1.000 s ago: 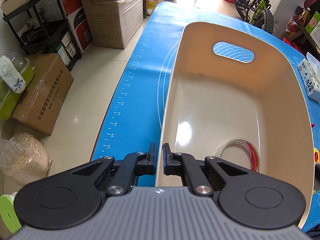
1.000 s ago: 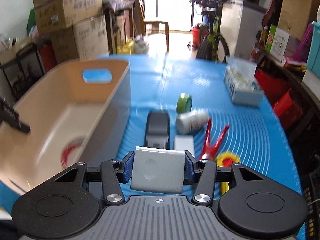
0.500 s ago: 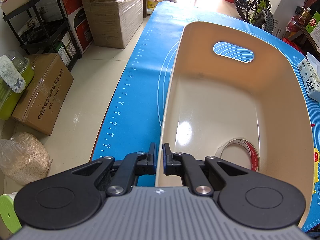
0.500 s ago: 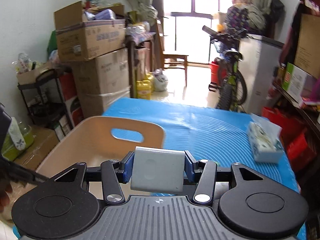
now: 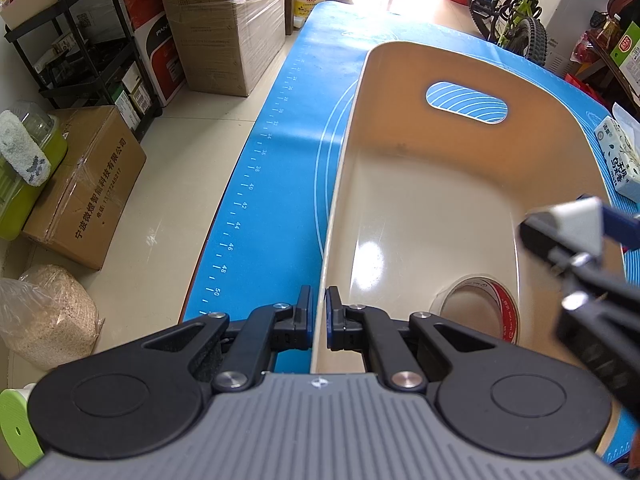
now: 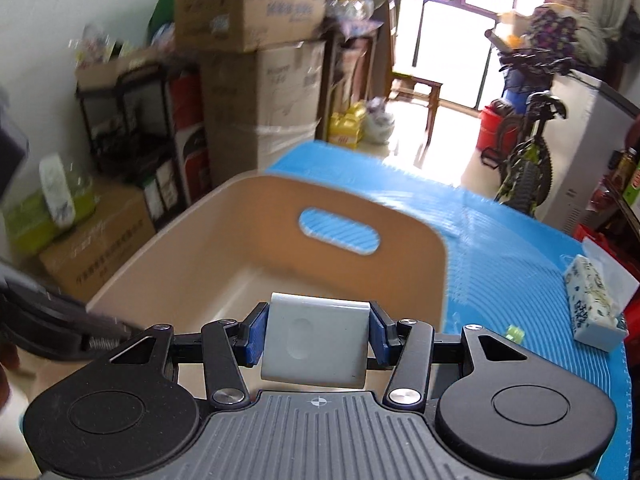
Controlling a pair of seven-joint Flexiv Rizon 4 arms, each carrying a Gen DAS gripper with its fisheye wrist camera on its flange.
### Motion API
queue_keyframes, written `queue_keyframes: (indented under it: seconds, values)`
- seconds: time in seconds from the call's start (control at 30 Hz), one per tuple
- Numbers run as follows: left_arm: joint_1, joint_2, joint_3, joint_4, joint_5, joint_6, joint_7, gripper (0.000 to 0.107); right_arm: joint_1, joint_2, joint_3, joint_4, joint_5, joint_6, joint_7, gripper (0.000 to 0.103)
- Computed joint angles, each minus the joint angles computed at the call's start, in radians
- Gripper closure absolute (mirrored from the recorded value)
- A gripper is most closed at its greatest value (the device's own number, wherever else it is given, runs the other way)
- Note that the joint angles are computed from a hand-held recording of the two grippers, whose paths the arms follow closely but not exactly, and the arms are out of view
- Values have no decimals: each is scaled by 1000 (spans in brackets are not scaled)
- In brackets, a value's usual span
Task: Organize rigid objects
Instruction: 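Carry the white charger into the basket with the right tool and release it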
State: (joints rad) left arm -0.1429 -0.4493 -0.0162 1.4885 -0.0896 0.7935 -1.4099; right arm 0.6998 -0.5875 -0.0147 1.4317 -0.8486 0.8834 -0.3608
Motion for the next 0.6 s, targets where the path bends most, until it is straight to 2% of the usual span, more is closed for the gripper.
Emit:
queue_keyframes:
  seconds: [0.17, 0.37, 0.47, 0.53, 0.6]
  values:
    - [0, 0, 0, -1, 0, -1, 0, 99, -7, -55, 49, -89, 125, -98, -139, 47]
    - [0, 0, -1, 2, 0, 1, 0, 99, -9, -89, 73, -152, 244, -178, -236, 46]
    - [-4, -1, 1, 2, 7, 0, -6, 99, -4, -86, 65, -155, 260, -174, -240, 47]
    - [-5, 0, 1, 4, 7, 1, -7, 99, -4, -81, 62, -149, 266, -166, -245, 43]
    - [-4, -1, 0, 2, 6, -2, -6, 99, -11, -63, 59, -116, 265, -103, -231, 40]
